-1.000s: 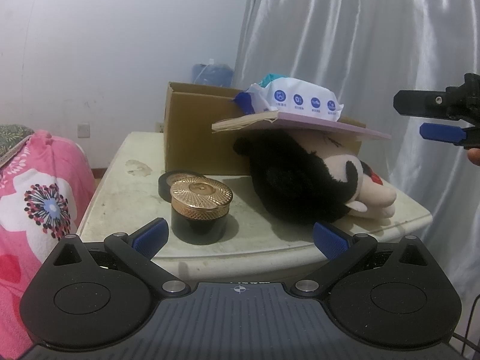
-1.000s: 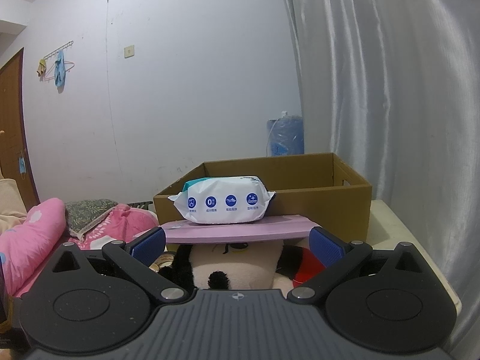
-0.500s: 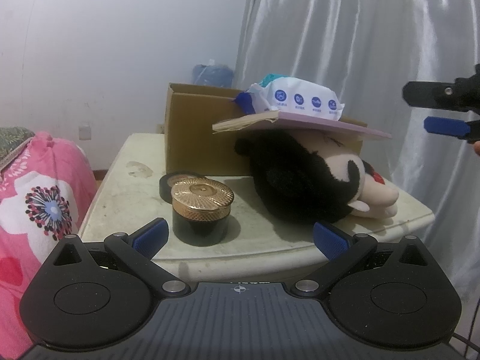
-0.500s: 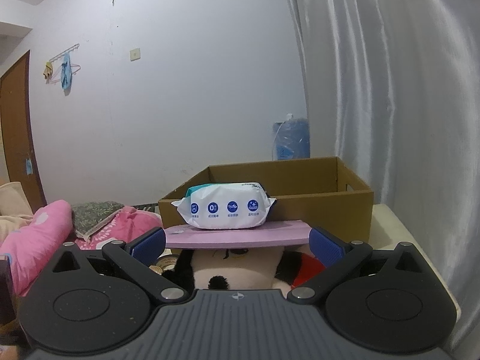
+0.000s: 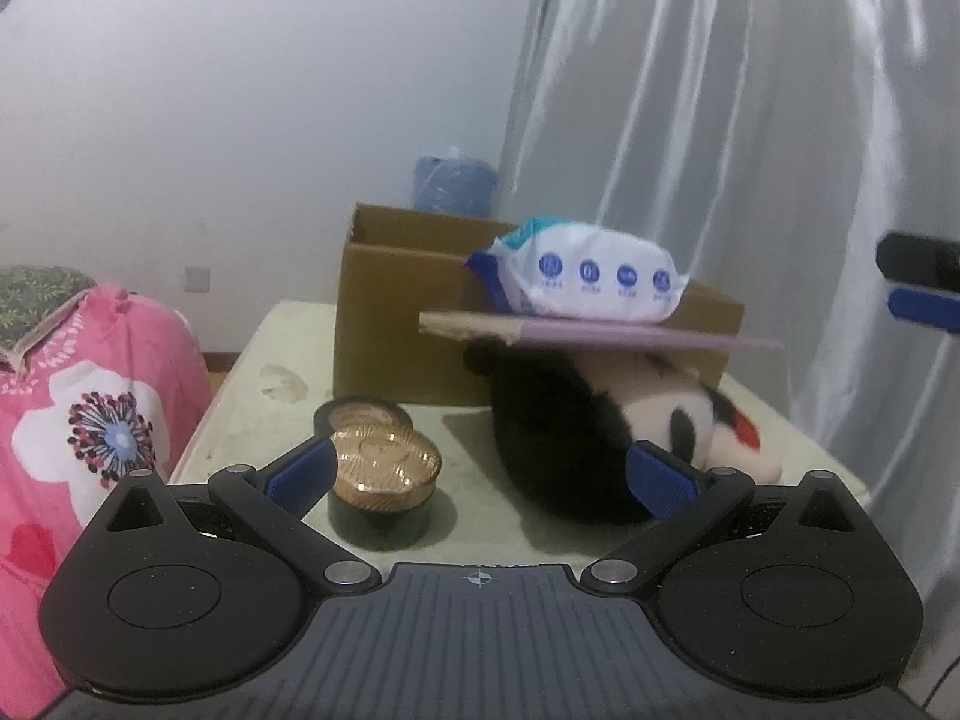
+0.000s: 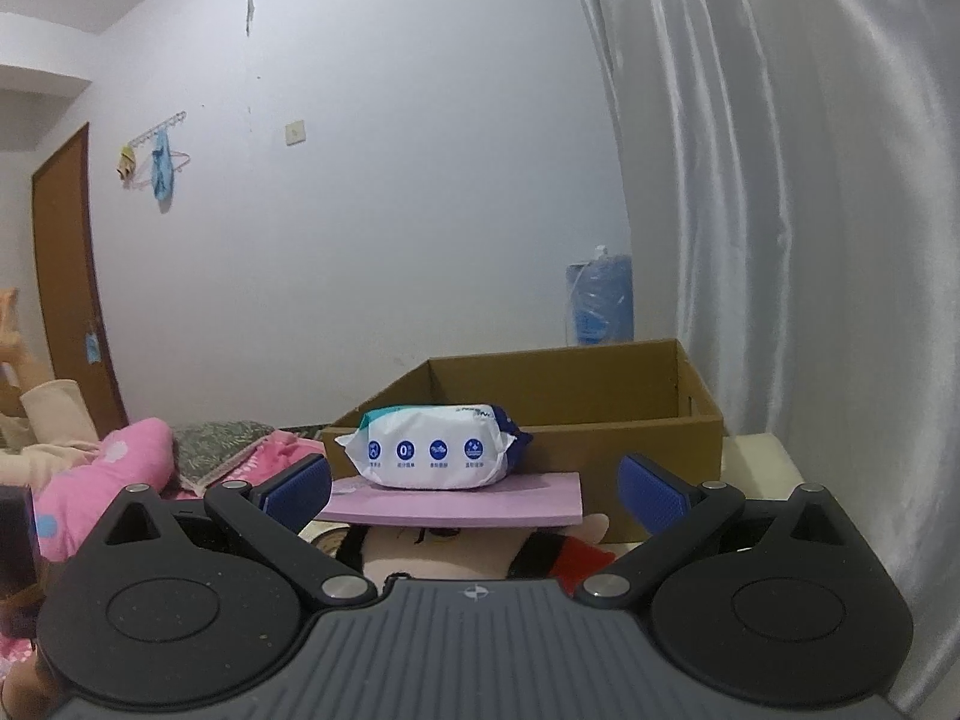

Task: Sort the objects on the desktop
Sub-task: 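Move the right tool toward the wet-wipes pack while the left tool approaches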

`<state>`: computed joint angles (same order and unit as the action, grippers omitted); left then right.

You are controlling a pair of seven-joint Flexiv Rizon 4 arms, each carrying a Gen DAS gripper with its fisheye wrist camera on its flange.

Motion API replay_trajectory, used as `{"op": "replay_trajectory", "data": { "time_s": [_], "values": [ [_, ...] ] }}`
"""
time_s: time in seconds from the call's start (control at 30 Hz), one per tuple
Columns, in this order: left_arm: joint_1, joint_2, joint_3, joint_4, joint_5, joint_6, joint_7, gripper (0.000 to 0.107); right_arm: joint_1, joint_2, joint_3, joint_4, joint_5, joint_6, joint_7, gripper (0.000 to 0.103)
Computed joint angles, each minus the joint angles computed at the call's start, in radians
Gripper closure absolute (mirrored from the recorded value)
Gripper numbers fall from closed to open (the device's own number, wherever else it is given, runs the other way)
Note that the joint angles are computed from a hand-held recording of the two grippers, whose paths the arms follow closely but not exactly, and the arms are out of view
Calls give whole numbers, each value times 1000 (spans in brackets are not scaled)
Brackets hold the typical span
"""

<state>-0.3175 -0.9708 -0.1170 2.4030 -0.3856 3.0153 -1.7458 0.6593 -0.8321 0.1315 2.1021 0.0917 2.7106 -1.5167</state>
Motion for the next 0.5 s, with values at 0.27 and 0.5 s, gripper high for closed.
{"op": "replay_trajectory", "data": {
  "time_s": [0.27,0.5],
  "values": [
    [-75,82,-18,47,-170,-14,27,4,-90,22,1,8,-175,-76,44,0],
    [-133,171,-10,71,-295,-46,43,4,-151,51,1,-17,-282,-209,85,0]
  ]
}}
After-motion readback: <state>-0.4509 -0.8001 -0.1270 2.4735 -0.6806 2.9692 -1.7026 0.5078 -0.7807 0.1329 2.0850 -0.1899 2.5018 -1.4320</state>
